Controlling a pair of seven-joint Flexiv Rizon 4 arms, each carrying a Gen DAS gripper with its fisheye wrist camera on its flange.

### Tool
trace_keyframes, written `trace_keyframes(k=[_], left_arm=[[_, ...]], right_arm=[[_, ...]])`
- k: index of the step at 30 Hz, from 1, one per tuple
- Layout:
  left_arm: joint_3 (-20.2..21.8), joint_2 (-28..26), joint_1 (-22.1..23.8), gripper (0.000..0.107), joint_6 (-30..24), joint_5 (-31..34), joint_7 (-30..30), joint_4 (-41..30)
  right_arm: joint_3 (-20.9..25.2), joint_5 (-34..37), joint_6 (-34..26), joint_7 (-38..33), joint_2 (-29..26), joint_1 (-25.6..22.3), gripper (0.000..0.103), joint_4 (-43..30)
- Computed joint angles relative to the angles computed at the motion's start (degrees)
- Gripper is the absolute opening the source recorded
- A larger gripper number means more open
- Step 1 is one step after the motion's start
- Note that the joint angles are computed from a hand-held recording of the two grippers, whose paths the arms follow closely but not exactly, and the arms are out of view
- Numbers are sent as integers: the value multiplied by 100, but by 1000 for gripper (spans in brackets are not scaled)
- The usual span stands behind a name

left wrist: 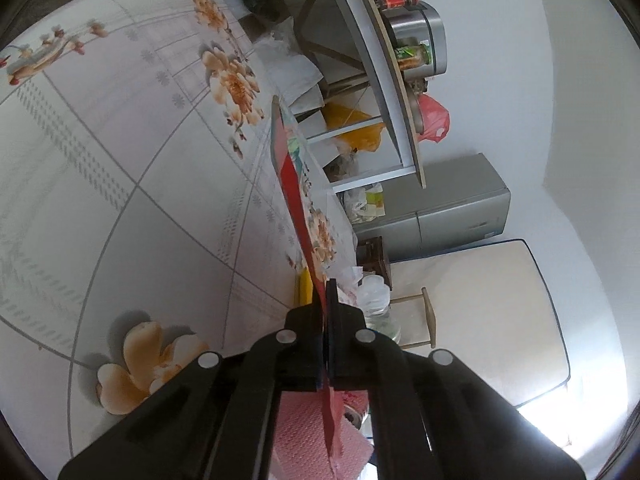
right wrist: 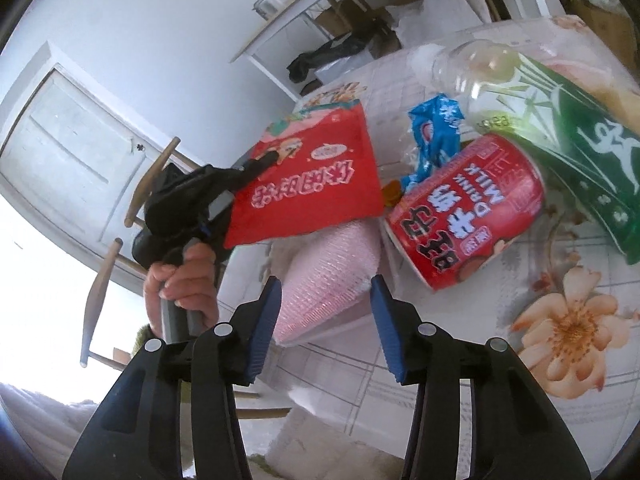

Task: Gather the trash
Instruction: 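Grasp the red snack bag with the left tool while the right grasps the pink sponge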

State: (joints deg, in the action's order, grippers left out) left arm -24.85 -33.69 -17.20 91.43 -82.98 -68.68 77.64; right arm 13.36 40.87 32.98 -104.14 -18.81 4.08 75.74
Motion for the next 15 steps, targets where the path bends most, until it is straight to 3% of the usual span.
trace_keyframes(k=[6, 15], left_arm=[[-36, 20, 0, 0, 9, -203, 241, 51], [71, -28, -66, 0, -135, -43, 66, 114]], right_arm=[[23, -90, -35, 231, -201, 118, 45, -205], [161, -10, -239, 786, -616, 150, 45, -723]])
